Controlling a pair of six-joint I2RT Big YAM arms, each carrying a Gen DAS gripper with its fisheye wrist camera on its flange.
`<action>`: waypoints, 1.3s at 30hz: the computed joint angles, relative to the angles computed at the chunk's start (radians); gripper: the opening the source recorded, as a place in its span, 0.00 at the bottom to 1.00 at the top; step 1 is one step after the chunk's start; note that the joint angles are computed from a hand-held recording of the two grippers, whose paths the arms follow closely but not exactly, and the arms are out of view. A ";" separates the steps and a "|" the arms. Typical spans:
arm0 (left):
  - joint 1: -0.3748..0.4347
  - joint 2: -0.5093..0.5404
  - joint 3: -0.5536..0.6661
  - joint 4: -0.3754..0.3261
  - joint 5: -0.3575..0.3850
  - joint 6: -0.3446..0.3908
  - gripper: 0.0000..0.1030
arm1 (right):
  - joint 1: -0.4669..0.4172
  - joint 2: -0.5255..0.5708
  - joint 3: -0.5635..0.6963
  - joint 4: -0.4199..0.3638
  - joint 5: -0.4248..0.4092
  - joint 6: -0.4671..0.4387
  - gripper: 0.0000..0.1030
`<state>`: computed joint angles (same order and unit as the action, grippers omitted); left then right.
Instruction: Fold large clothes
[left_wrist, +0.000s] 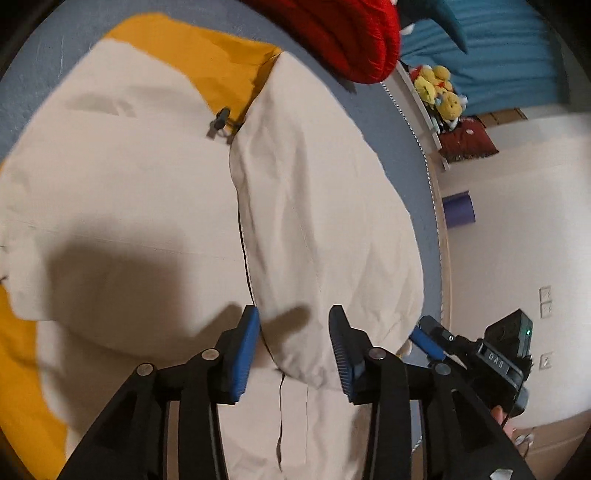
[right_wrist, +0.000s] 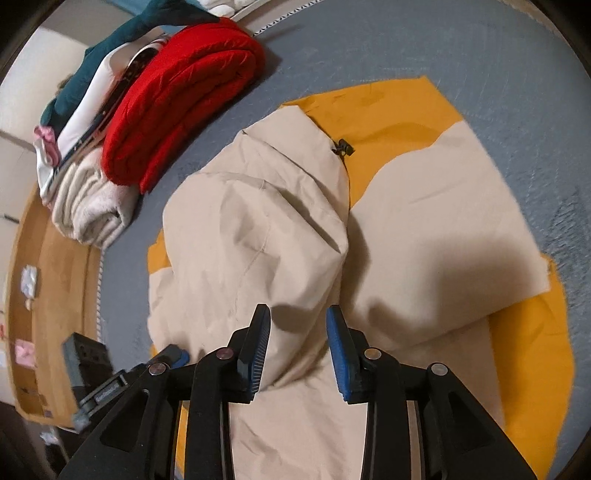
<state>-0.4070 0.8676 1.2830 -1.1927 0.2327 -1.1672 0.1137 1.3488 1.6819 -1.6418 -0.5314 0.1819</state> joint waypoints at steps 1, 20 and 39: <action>-0.002 0.003 -0.007 0.000 0.001 -0.008 0.36 | -0.001 0.002 -0.004 0.005 -0.014 0.009 0.32; -0.084 0.003 0.064 0.020 -0.201 -0.016 0.02 | -0.020 -0.028 -0.020 0.148 -0.050 0.093 0.01; -0.119 0.044 0.149 -0.167 -0.267 -0.005 0.02 | -0.027 -0.042 -0.113 0.248 -0.144 0.185 0.01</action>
